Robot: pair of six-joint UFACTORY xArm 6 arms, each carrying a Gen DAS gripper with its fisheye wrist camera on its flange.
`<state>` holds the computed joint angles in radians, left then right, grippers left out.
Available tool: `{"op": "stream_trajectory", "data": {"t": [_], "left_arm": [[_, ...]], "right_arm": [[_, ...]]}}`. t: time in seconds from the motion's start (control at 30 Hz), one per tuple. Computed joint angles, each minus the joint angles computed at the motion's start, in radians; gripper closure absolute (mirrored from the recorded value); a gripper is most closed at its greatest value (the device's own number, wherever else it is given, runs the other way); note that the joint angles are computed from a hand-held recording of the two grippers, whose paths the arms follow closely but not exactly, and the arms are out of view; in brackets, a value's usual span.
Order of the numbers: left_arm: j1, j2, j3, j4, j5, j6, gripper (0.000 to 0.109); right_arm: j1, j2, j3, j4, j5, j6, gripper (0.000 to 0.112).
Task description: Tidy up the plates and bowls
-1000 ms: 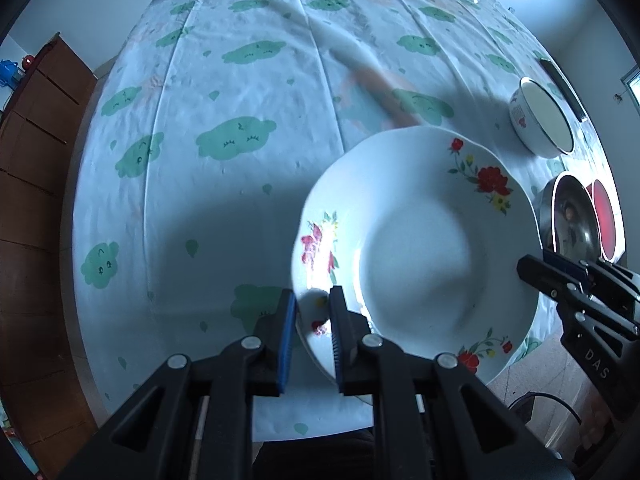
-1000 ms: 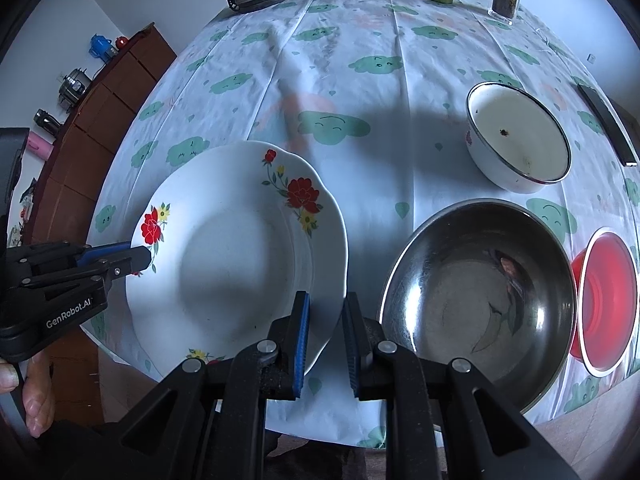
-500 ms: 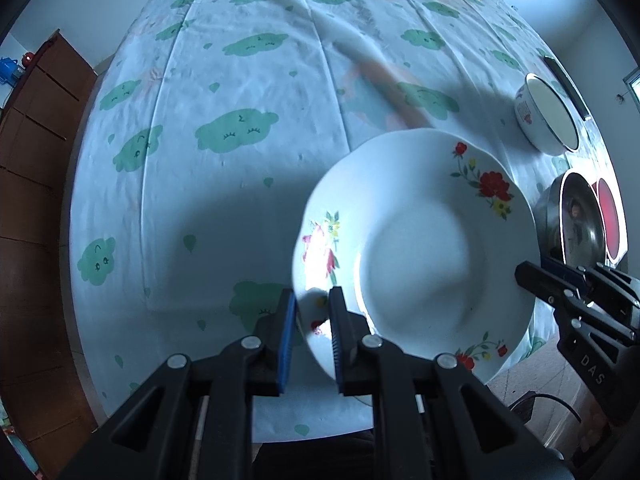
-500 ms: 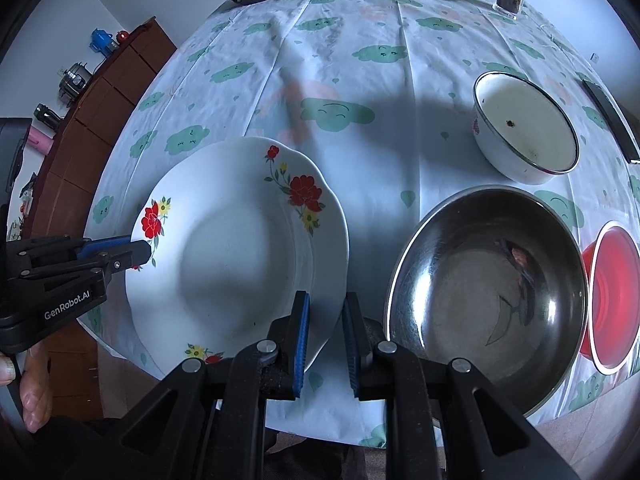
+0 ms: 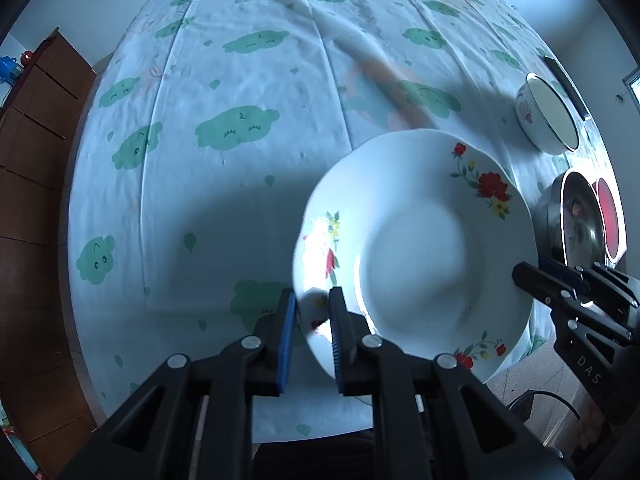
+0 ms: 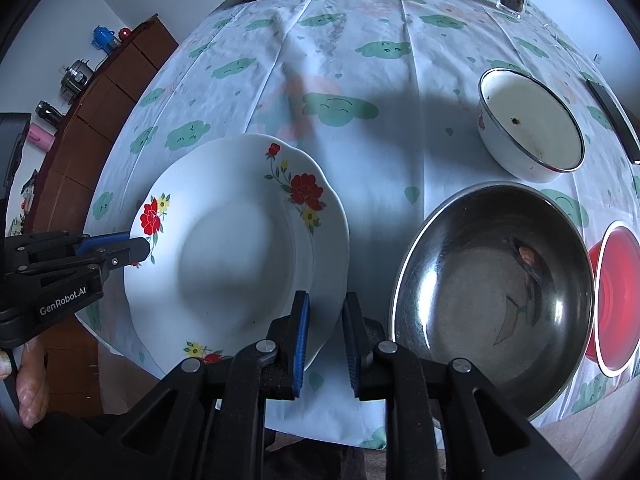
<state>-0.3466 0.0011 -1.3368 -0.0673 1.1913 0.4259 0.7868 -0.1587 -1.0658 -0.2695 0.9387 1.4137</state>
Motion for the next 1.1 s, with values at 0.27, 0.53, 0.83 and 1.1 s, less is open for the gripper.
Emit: {"op": "stream_trajectory", "data": {"t": [0.27,0.53,0.83,1.1], "left_arm": [[0.002,-0.001,0.003,-0.002,0.003,-0.001,0.095],[0.006,0.002,-0.001,-0.01,0.011,0.0,0.095],[0.006,0.003,-0.013,-0.02,0.016,0.0,0.086],[-0.001,0.013,-0.037,-0.027,0.033,0.001,0.078]], "right_arm": [[0.012,0.022,-0.029,-0.022,0.036,-0.008,0.091],[0.017,0.024,-0.032,-0.028,0.042,-0.003,0.09],[0.023,0.033,-0.047,-0.04,0.061,0.004,0.089],[0.027,0.045,-0.066,-0.054,0.082,0.003,0.089]]}}
